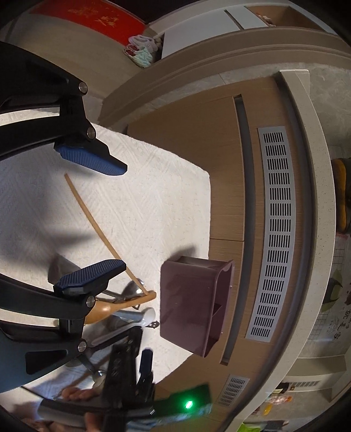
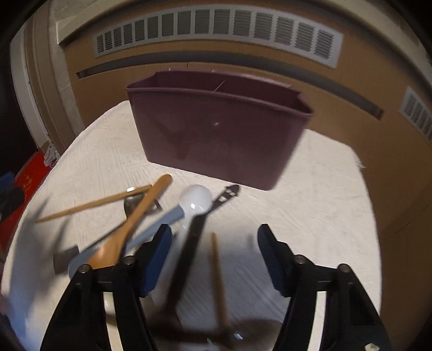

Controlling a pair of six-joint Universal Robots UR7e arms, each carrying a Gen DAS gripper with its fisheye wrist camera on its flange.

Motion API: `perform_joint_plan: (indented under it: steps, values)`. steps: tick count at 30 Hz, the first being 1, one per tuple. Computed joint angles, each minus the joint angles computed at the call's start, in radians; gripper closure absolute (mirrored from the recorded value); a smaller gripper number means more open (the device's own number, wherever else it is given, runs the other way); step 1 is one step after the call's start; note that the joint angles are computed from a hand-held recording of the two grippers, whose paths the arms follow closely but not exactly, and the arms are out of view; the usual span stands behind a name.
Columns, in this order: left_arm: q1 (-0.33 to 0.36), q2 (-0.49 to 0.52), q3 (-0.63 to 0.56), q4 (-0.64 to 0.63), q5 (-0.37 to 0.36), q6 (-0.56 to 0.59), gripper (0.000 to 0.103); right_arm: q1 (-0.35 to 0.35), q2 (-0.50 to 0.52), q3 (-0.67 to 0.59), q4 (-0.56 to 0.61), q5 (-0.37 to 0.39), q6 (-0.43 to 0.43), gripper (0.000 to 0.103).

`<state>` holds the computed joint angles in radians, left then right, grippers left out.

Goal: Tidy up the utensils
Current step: 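Lower the right tool onto the white plastic spoon and close it, then grasp the wooden spoon with the left tool while the right tool holds the white spoon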

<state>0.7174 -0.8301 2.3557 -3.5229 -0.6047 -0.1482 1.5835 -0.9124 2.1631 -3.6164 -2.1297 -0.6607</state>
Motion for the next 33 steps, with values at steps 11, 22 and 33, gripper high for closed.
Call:
perform_joint_plan:
  steps: [11,22,33]
  values:
    - [0.031,-0.027,-0.005,0.104,-0.090,-0.097,0.038,0.007,0.085,-0.151,0.174,-0.039,0.131,0.051]
    - [0.000,-0.011,-0.037,0.163,-0.106,-0.102,0.038,-0.007,-0.046,-0.023,0.105,0.008,0.018,0.073]
    - [-0.011,0.032,-0.114,0.260,-0.147,-0.086,0.038,-0.078,-0.192,0.109,0.101,0.110,-0.003,0.073]
